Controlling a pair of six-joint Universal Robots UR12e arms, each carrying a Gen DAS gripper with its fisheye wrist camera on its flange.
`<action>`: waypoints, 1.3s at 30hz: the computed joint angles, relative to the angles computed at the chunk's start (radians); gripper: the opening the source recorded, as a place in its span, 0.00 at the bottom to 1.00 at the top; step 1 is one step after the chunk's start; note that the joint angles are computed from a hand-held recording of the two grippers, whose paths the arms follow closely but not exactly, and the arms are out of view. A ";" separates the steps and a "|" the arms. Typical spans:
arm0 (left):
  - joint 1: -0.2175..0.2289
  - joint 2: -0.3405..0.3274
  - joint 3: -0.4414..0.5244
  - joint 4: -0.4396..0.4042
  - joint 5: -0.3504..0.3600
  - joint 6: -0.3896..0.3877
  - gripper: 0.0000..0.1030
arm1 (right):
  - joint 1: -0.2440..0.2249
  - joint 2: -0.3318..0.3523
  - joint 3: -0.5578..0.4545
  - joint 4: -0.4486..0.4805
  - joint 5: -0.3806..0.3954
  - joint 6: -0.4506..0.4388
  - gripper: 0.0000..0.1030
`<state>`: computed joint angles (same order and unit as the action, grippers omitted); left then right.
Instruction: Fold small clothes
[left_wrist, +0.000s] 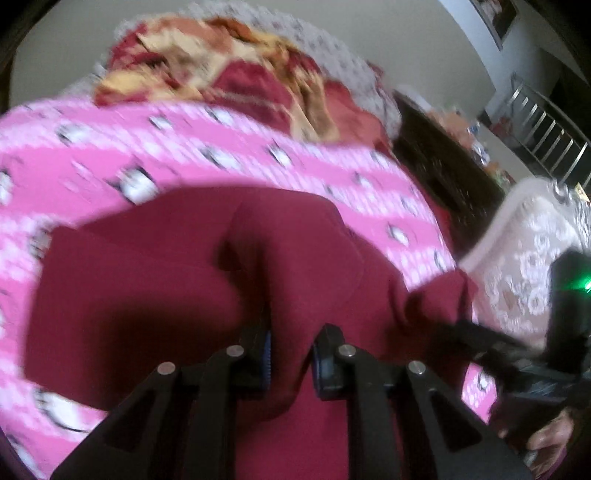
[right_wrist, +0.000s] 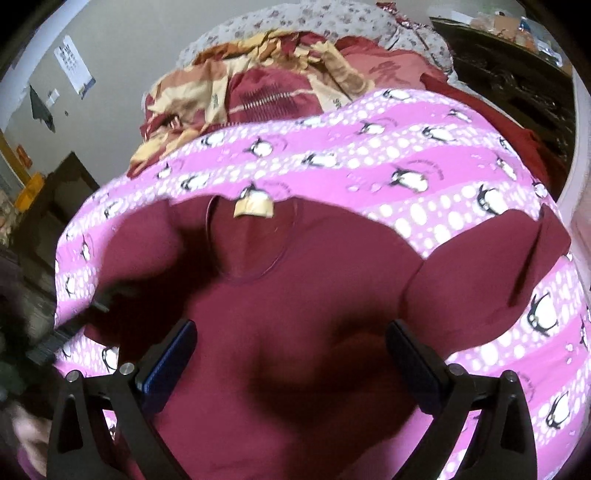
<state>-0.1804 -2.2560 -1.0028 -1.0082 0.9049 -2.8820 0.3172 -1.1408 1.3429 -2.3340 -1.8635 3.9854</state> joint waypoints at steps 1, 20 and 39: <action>-0.006 0.002 -0.012 0.001 0.010 0.005 0.27 | -0.002 -0.002 0.005 -0.009 0.006 -0.013 1.00; 0.100 0.141 -0.208 0.179 0.184 0.078 0.88 | -0.037 0.076 -0.067 0.102 0.142 -0.179 0.61; 0.074 0.095 -0.163 0.166 0.276 -0.013 0.89 | -0.029 0.055 -0.072 0.173 -0.095 -0.177 0.09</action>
<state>-0.1064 -2.1605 -1.1663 -0.8426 1.1805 -2.8946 0.2883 -1.0860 1.2713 -2.1605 -1.9583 3.8084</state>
